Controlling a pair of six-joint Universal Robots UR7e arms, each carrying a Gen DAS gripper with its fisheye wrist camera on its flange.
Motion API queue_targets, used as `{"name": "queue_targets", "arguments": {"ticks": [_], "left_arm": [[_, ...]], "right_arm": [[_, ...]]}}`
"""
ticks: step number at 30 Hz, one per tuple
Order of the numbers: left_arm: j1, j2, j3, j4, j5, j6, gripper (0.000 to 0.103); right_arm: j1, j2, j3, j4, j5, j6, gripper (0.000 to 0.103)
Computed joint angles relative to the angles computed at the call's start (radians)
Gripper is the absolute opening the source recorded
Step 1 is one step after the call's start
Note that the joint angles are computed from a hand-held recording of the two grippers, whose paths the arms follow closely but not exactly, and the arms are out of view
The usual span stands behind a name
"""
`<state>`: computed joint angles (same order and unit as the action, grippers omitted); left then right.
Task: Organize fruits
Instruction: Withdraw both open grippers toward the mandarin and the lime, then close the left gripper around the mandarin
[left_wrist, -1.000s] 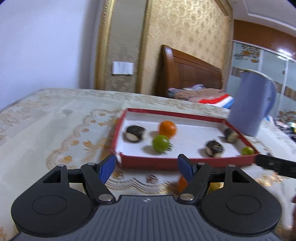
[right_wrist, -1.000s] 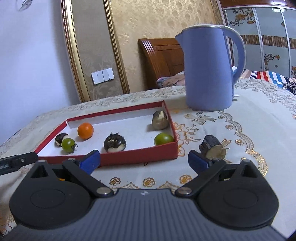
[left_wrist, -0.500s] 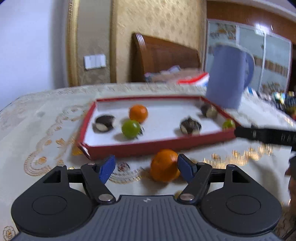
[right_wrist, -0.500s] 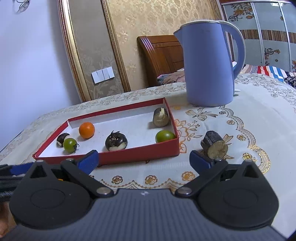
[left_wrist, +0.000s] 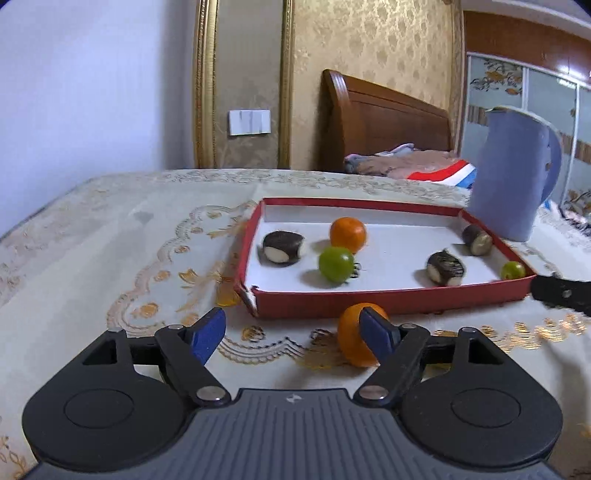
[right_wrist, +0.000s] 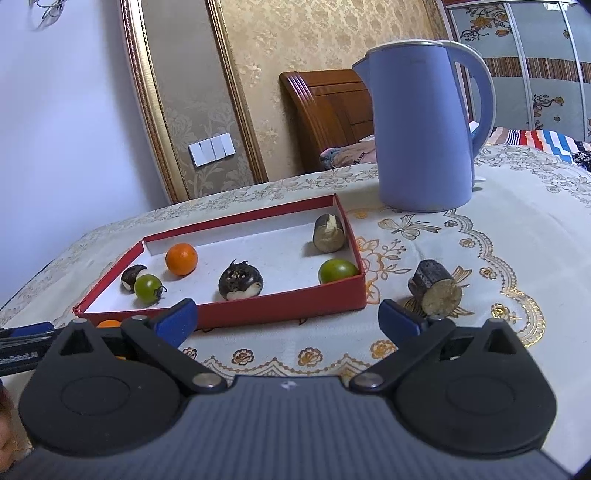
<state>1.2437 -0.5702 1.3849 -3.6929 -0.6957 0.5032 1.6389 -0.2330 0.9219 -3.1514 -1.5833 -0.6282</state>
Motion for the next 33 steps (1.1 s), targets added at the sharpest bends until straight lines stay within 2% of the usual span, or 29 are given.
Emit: {"name": "queue_targets", "arguments": {"ticks": [5,10,16,18,19,22,26,29,31,33], "left_arm": [[-0.005,-0.007,0.021,0.049,-0.039,0.011,0.079],[-0.007,0.034,-0.044,0.121,0.004,0.042,0.079],[0.013,0.021,-0.069,0.257,0.005,-0.095,0.079],[0.019,0.01,-0.061,0.261,-0.006,-0.13,0.071],[0.019,0.008,-0.058,0.259,-0.005,-0.134,0.063],[0.019,0.006,-0.053,0.26,-0.005,-0.132,0.063],[0.013,0.02,-0.06,0.227,0.007,-0.075,0.063],[0.012,0.023,-0.062,0.226,0.001,-0.054,0.045],[0.015,0.017,-0.055,0.234,-0.017,-0.057,0.04],[0.013,0.021,-0.056,0.22,-0.01,-0.046,0.04]], "right_arm": [[0.001,0.0,0.0,0.007,-0.008,0.0,0.103],[0.001,0.0,0.002,0.002,-0.008,-0.006,0.103],[0.001,0.002,-0.001,0.004,-0.009,-0.003,0.103],[0.001,0.001,0.0,0.007,-0.008,-0.004,0.103],[0.001,0.001,-0.001,0.009,-0.009,-0.004,0.103],[0.001,0.001,-0.001,0.009,-0.009,-0.004,0.103],[0.002,0.001,0.0,0.011,-0.012,-0.005,0.103],[0.003,0.0,0.003,0.011,-0.014,-0.014,0.103],[0.004,0.001,0.003,0.014,-0.015,-0.021,0.103],[0.005,0.001,0.003,0.023,-0.019,-0.028,0.103]]}}
